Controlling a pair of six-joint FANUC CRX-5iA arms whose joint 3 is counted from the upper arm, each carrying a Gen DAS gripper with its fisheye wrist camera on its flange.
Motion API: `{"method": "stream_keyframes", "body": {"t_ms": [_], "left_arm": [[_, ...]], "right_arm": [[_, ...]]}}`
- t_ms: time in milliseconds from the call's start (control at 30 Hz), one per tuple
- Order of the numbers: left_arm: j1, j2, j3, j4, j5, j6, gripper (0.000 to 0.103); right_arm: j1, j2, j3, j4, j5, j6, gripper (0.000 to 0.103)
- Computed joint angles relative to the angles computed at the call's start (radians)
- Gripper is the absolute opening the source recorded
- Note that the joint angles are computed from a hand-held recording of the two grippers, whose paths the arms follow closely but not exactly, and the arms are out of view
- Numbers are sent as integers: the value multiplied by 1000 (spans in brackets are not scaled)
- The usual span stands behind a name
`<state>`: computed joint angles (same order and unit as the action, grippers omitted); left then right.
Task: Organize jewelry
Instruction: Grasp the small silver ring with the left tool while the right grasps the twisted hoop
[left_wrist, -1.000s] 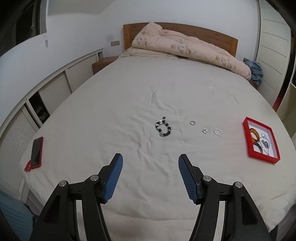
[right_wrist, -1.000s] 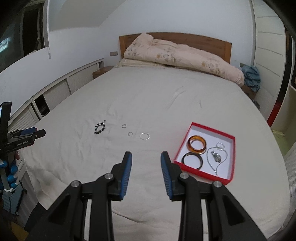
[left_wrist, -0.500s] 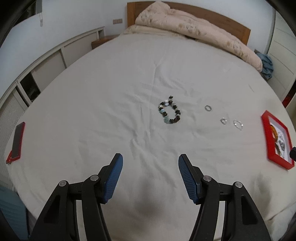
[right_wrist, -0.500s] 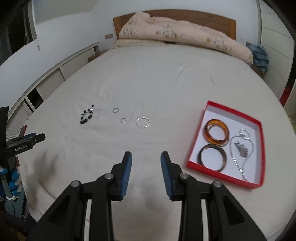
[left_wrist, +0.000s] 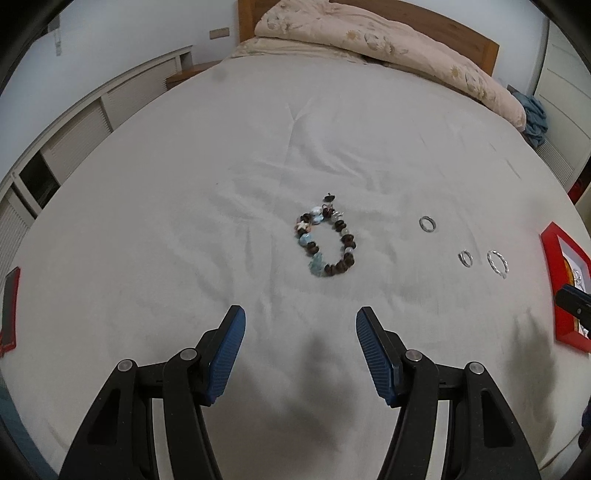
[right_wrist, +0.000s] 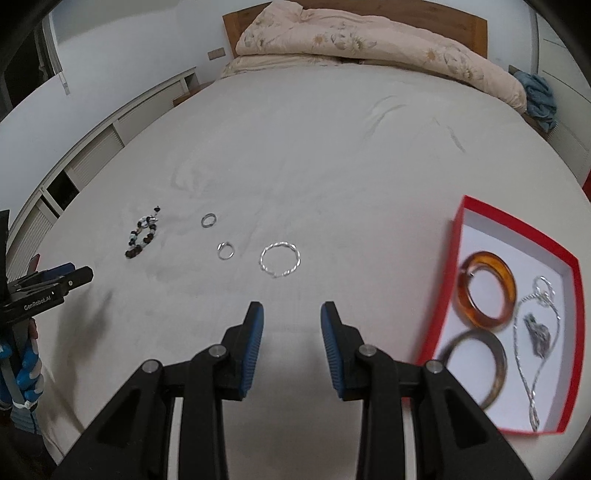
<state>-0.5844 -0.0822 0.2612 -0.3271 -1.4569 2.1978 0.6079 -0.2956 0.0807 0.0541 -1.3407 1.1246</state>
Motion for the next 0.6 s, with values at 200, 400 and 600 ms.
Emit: {"method": "stream_keyframes", "body": {"t_ms": [200, 400, 600], "left_arm": [[26, 21, -2, 19, 24, -9, 62], [34, 63, 26, 28, 49, -35, 62], [51, 118, 66, 88, 114, -98, 52]], "right_arm": [[-40, 47, 17, -36, 27, 42, 31], [-69, 84, 32, -65, 47, 76, 31], [-100, 113, 47, -102, 55, 115, 30]]}}
